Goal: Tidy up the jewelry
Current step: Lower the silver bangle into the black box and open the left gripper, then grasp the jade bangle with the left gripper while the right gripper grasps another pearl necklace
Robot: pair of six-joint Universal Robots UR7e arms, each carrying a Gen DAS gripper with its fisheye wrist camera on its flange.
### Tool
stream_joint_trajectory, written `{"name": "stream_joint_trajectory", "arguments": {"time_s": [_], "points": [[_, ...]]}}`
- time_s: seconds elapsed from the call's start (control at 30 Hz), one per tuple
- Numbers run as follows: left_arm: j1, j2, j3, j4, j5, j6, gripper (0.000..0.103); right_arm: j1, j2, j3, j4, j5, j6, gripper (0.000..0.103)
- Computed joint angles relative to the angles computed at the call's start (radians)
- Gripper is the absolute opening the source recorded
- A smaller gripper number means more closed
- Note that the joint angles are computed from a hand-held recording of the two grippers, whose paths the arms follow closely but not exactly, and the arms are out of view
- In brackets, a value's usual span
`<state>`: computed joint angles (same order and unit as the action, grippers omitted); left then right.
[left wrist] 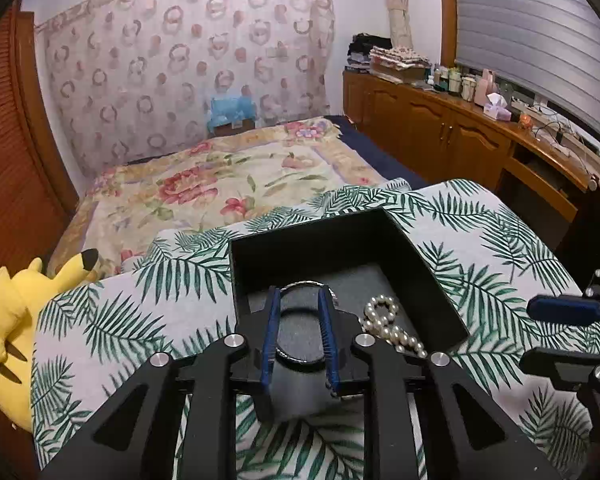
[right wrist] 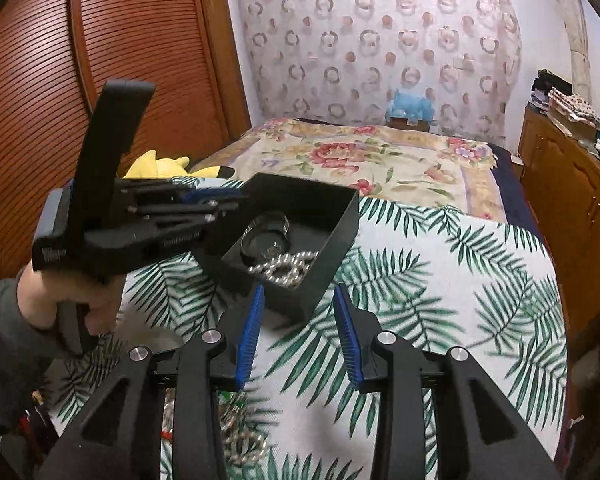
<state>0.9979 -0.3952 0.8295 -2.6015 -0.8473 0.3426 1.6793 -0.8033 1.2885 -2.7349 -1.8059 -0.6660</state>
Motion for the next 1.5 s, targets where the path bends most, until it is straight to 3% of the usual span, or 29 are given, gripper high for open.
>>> {"name": "stream_joint_trajectory", "arguments": {"time_s": [0.4,0.57,0.93,1.07,1.5], "points": [[-0.025,-0.241,0.408,-0.192,-0.02,-0.02,0.062,-0.011,-0.099,0.249,-0.157,-0.048,-0.051,0.039],[-0.033,-0.3,0.501,-0.222,-0.022,-0.052,0.075,-0.018,-0.126,0.318,-0.201,-0.051,-0.041,0.038],[-0.029,-0.381,0.632,-0.164,-0.088,-0.151,0.08,-0.031,-0.151,0.399,-0.256,-0.058,-0.035,0.038],[-0.018,-0.37,0.622,-0.102,-0.13,-0.194,0.08,-0.027,-0.145,0.409,-0.284,-0.072,-0.055,0.038],[0.003,-0.334,0.58,-0.018,-0.157,-0.225,0.08,-0.028,-0.143,0.422,-0.294,-0.077,-0.056,0.038]]}}
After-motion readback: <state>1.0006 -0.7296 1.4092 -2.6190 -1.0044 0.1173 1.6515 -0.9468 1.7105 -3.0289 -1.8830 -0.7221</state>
